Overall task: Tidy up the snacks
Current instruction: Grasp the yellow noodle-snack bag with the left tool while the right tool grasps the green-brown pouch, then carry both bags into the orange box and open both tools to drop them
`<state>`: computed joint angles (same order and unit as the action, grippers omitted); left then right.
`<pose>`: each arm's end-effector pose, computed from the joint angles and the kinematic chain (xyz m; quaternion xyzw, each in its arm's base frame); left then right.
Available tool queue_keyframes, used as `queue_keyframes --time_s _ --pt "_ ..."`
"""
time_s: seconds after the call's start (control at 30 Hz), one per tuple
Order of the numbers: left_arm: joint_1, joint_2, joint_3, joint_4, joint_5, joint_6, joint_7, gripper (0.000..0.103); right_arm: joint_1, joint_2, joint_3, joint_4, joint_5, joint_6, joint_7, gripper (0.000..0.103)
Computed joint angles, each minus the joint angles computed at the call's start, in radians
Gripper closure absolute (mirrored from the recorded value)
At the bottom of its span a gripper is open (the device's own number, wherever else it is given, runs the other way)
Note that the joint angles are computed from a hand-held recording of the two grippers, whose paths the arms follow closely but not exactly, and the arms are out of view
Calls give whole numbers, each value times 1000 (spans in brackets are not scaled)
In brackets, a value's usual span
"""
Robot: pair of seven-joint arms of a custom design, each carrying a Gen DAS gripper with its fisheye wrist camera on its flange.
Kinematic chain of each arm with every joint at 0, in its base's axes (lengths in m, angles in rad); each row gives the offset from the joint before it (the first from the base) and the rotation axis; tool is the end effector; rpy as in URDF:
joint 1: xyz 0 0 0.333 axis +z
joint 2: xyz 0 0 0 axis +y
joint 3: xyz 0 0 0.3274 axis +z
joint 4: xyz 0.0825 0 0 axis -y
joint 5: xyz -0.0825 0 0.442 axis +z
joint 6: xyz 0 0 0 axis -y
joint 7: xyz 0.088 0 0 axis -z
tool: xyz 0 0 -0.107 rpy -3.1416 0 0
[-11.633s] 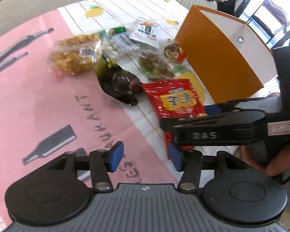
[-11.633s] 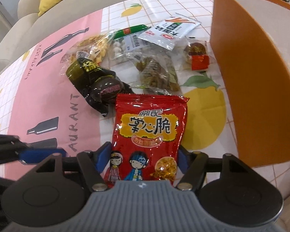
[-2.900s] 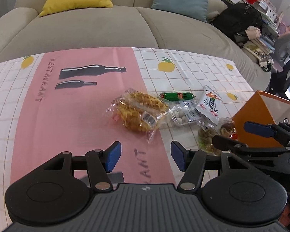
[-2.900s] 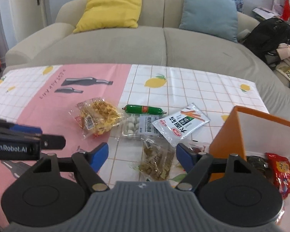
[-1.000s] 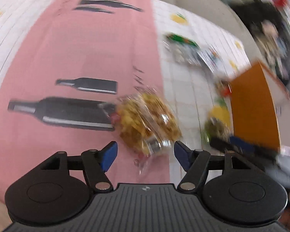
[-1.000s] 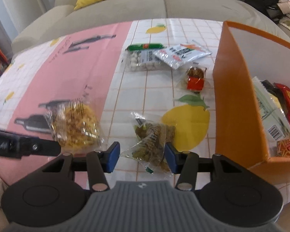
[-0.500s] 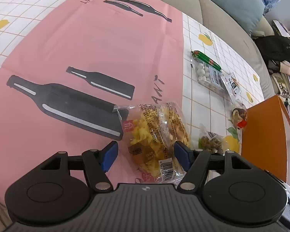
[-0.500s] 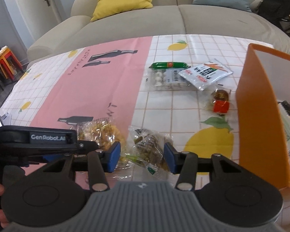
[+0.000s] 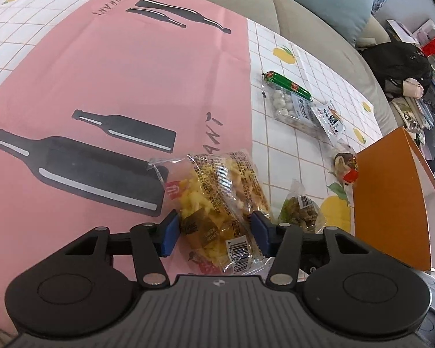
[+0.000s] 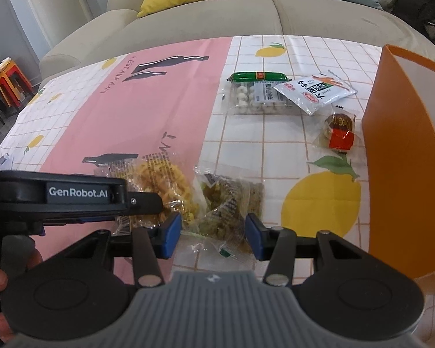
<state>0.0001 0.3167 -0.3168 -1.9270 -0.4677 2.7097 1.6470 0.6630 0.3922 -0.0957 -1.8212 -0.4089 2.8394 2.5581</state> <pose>0.6752 -0.1911 0.3572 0.6852 -0.6670 0.2925 0.0100 0.6059 0.4185 0.3670 -0.6517 0.6839 -0.1356 0.2986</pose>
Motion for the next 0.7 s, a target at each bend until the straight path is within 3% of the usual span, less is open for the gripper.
queue_keyframes --time_s 0.33,0.7 --pt "-3 -24 -6 -11 -23 12 16 69 -6 -4 6 -5 18 6 -5 57" --pt "-21 -69 8 -25 -29 11 15 75 -4 -57 -5 -47 -11 22 36 60"
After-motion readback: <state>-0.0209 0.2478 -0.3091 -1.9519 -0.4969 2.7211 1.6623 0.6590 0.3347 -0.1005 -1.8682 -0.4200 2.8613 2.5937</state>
